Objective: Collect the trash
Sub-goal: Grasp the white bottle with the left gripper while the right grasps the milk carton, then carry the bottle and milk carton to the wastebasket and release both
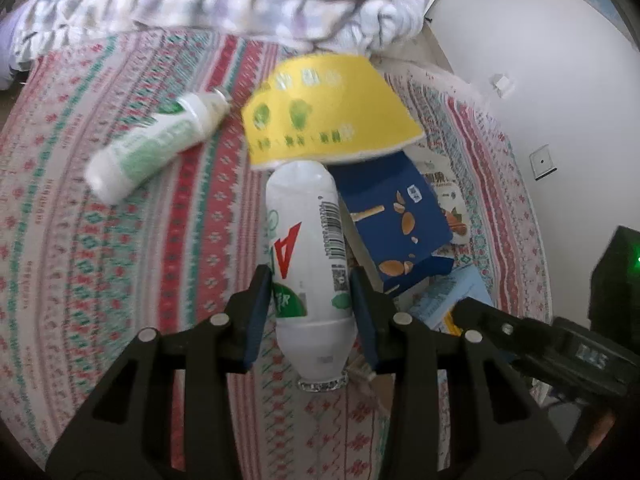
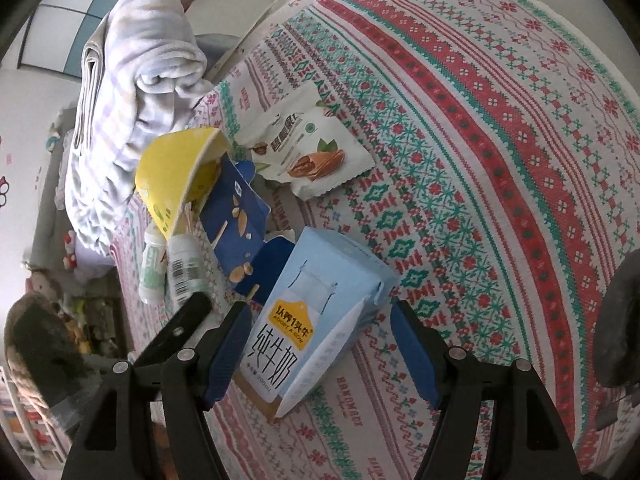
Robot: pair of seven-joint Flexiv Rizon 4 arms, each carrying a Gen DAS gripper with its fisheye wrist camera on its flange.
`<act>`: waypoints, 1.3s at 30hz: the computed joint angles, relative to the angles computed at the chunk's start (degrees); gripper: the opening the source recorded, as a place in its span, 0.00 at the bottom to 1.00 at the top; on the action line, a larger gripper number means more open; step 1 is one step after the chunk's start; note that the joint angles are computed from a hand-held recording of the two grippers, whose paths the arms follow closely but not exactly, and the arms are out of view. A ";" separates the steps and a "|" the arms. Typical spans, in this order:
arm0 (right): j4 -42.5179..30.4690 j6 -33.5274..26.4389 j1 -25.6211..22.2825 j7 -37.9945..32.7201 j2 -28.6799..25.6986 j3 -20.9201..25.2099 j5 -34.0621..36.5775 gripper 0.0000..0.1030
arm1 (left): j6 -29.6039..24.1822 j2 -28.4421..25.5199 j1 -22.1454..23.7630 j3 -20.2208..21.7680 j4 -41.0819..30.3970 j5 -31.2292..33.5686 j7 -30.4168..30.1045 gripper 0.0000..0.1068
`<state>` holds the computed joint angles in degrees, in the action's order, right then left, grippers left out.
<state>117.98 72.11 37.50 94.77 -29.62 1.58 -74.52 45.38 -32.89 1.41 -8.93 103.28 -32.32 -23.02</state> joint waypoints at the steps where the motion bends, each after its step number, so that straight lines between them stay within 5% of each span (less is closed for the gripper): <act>1: -0.24 0.11 0.00 -0.01 -0.21 -0.02 -0.01 0.71 | -0.26 0.46 0.31 0.01 0.10 -0.23 0.21 0.39; 7: -2.46 1.20 -0.05 -2.37 -2.39 -0.25 1.78 0.71 | -3.18 2.30 2.42 1.07 -1.04 -1.31 1.59 0.39; 20: -10.18 -10.23 4.45 -26.73 -5.60 1.12 26.58 0.67 | -7.98 2.89 7.06 3.14 -4.36 -4.69 2.41 0.39; 24: -8.39 -10.09 8.79 -21.10 -3.71 -3.17 23.51 0.62 | -8.34 2.59 8.27 3.24 -5.17 -6.68 2.27 0.39; 28: -7.84 -17.01 9.26 -20.91 -1.24 -1.70 22.25 0.60 | -10.09 1.54 9.24 3.53 -6.87 -6.99 0.91 0.39; 31: -6.80 -16.18 9.73 -14.00 -0.22 -3.45 13.33 0.59 | -10.76 1.08 10.06 3.57 -7.65 -7.64 0.45 0.39; 39: -13.06 -19.99 7.32 -23.15 -2.50 -0.78 5.28 0.59 | -7.62 -0.98 12.29 3.51 -10.18 -9.91 0.03 0.39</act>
